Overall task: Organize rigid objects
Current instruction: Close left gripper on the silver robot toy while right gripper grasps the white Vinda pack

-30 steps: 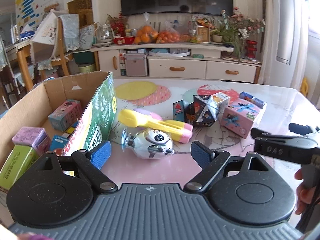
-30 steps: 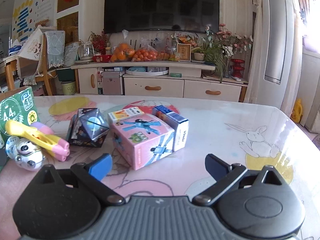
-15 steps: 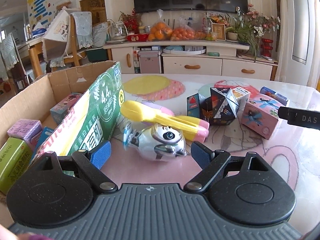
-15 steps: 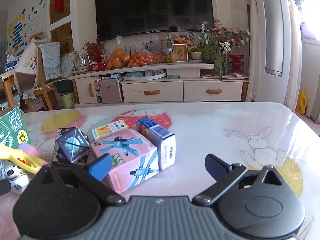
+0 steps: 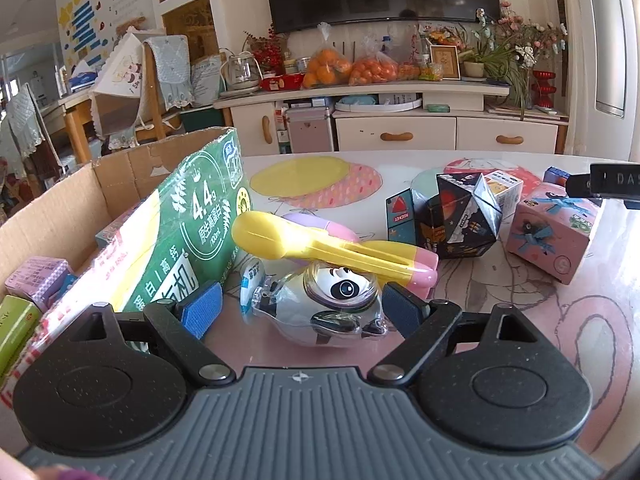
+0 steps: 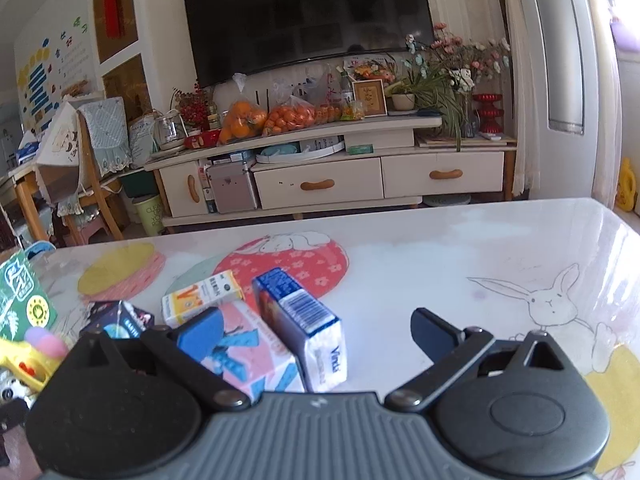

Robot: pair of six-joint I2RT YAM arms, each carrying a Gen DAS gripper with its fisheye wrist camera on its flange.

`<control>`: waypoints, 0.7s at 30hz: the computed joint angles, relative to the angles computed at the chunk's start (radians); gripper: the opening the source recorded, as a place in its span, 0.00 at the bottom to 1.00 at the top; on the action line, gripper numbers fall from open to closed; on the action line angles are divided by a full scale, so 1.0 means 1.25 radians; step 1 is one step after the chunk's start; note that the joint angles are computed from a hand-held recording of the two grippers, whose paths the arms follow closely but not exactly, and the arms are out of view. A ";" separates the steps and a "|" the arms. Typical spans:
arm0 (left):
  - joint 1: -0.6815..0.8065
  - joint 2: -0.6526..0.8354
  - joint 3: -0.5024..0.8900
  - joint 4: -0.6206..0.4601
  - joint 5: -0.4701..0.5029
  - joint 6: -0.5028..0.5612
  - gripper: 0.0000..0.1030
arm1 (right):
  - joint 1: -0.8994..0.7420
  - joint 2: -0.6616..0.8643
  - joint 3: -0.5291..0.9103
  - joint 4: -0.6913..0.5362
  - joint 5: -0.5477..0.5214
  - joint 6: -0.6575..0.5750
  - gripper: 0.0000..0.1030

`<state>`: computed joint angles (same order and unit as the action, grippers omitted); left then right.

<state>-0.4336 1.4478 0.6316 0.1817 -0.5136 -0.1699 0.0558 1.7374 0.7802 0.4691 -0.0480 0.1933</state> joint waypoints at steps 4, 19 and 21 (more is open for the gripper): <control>0.011 0.006 0.013 -0.008 0.022 -0.015 1.00 | -0.015 0.030 0.045 -0.032 -0.031 0.005 0.90; 0.038 0.016 0.056 -0.095 0.124 -0.066 1.00 | -0.075 0.045 0.086 -0.085 -0.195 0.055 0.56; 0.038 0.019 0.065 -0.110 0.125 -0.073 1.00 | -0.077 0.048 0.097 -0.116 -0.183 0.045 0.46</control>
